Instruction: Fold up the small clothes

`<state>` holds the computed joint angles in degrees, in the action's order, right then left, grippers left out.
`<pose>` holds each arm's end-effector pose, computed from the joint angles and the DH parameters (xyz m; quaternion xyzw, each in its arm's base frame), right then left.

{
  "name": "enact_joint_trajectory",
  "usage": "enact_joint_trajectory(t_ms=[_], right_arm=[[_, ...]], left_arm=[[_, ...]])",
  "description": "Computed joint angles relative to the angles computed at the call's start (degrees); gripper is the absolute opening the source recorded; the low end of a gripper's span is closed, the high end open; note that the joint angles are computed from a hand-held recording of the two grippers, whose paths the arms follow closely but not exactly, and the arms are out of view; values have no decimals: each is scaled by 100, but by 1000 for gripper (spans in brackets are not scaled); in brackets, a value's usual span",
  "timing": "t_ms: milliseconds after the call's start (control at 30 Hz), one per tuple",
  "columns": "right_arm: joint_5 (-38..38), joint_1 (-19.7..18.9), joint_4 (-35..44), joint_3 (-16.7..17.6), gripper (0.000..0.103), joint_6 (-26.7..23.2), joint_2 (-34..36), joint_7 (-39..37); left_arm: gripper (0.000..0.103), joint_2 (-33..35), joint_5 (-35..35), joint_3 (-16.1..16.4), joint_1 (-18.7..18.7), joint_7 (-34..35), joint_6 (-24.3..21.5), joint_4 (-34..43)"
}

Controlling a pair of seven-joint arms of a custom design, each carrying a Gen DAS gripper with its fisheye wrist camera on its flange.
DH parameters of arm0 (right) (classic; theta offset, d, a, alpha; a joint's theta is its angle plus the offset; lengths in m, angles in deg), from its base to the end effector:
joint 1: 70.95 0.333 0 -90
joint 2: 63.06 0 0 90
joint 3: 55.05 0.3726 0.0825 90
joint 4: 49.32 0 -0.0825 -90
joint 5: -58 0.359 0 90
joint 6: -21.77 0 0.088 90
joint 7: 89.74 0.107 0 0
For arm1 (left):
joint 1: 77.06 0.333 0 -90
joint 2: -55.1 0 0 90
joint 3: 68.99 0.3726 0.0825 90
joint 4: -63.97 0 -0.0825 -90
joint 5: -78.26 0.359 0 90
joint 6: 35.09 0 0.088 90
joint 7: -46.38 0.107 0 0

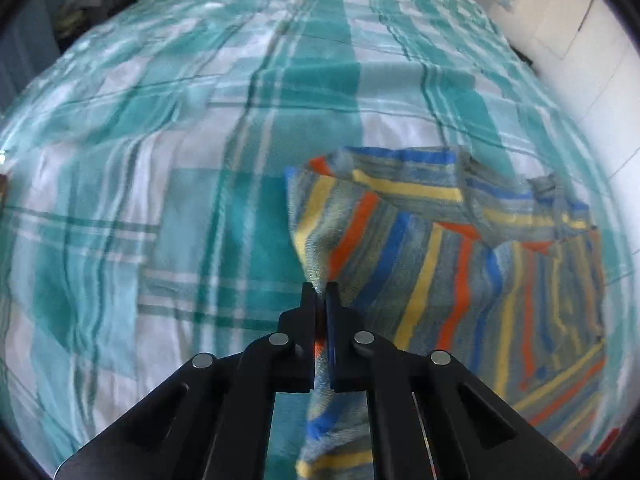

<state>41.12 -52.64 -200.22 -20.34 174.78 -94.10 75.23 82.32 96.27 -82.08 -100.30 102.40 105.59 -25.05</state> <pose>0.2020 0.3262 0.5039 -0.6183 0.7149 -0.1622 0.2836 0.6037 -0.4019 0.4877 -0.6188 0.7509 -0.2019 0.1117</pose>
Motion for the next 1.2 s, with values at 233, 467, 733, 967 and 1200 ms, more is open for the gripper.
enact_joint_trajectory(t_ms=[233, 467, 733, 967, 1200], right_arm=[[223, 22, -229, -171, 64, 328, -44, 25], [314, -98, -243, -106, 64, 406, -34, 2], [225, -222, -185, 25, 64, 156, -281, 37], [-147, -560, 38, 279, 64, -227, -551, 54], [-412, -576, 292, 489, 64, -727, -654, -39]], left_arm=[[61, -503, 511, 264, -116, -731, 290, -622], [78, -553, 1312, 234, -535, -127, -161, -870], [84, -1788, 1431, -97, -183, -731, 556, -2258], [96, -2984, 1146, -572, -239, -1048, 1379, -3811], [96, -3244, 287, -812, -522, -1504, 1531, -4560]])
